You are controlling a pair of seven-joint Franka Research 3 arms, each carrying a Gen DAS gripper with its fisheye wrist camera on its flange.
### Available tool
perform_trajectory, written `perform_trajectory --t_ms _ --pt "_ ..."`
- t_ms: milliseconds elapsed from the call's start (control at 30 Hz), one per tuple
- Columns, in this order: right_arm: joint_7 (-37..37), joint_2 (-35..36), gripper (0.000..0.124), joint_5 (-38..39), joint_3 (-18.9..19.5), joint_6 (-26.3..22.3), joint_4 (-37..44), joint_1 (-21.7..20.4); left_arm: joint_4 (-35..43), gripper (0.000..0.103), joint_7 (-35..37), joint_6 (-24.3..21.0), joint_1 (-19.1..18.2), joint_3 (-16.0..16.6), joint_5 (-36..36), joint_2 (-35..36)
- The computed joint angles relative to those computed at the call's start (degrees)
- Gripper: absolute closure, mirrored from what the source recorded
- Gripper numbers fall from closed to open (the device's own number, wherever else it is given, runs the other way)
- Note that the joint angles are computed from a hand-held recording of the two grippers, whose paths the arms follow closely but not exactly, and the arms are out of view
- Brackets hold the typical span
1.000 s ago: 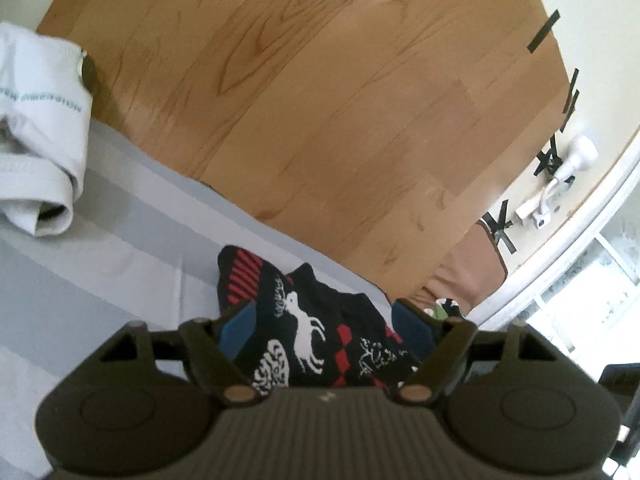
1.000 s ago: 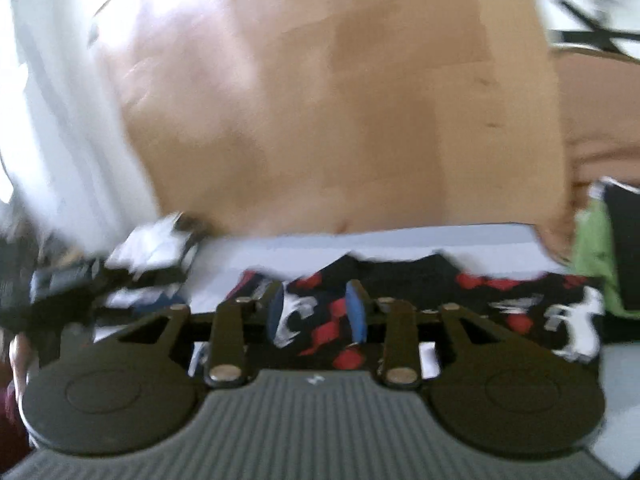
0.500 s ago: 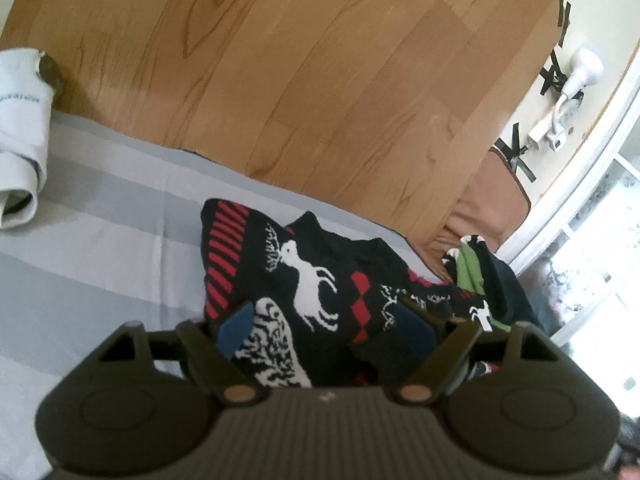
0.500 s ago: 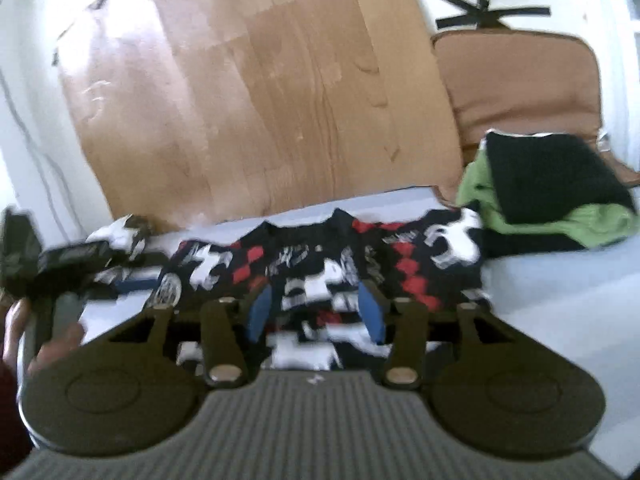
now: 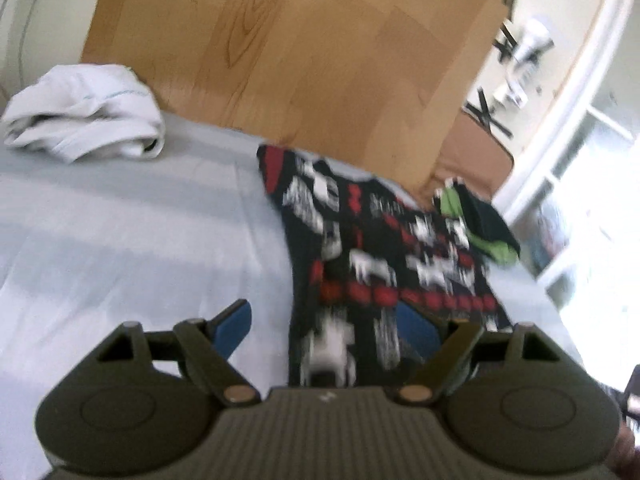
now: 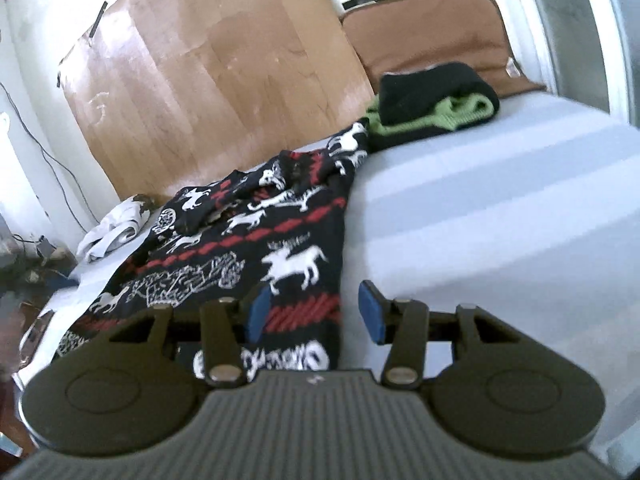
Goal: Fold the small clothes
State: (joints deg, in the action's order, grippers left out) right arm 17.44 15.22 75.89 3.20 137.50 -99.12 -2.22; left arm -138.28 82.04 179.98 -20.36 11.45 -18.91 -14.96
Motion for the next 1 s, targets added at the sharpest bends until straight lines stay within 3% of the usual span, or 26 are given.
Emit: perform_trajectory --t_ms 67,200,267,400,533,700,1000 --pt "-0.7 -0.3 0.072 1.0 0.0 -2.2 -0.5 -0.8 -4.4 0.021 -4.6 -0.5 5.6 -6.2 3.5 -3.8" --pt "-3.1 -0.6 0.073 2.3 -0.2 -4.7 -1.3 -1.1 -9.2 0.021 -13.4 -1.2 11.7 -13.4 8.2 -7.5" --pt "-3.5 -0.9 0.073 2.2 -0.3 -4.7 -2.0 -0.8 -9.8 0.021 -18.7 -3.3 16.9 -18.6 11.4 -8.2" --pt "-6.2 -2.2 0.074 4.0 -0.2 -1.7 -5.0 0.0 -6.1 0.021 -33.8 -12.1 34.1 -34.8 25.3 -8.6" --pt "-7.3 -3.4 0.074 8.2 -0.6 -0.7 -7.1 0.5 -1.3 0.019 -46.0 -20.0 43.3 -45.2 37.9 -8.1" --pt "-7.8 -5.4 0.073 12.8 -1.2 0.9 -10.0 1.6 2.1 0.01 -53.6 -25.1 44.8 -48.2 46.8 -5.9" --pt "-6.9 -5.3 0.073 16.8 -2.6 -2.8 -10.8 1.2 4.4 0.002 -57.9 -28.8 40.0 -44.7 53.8 -3.0"
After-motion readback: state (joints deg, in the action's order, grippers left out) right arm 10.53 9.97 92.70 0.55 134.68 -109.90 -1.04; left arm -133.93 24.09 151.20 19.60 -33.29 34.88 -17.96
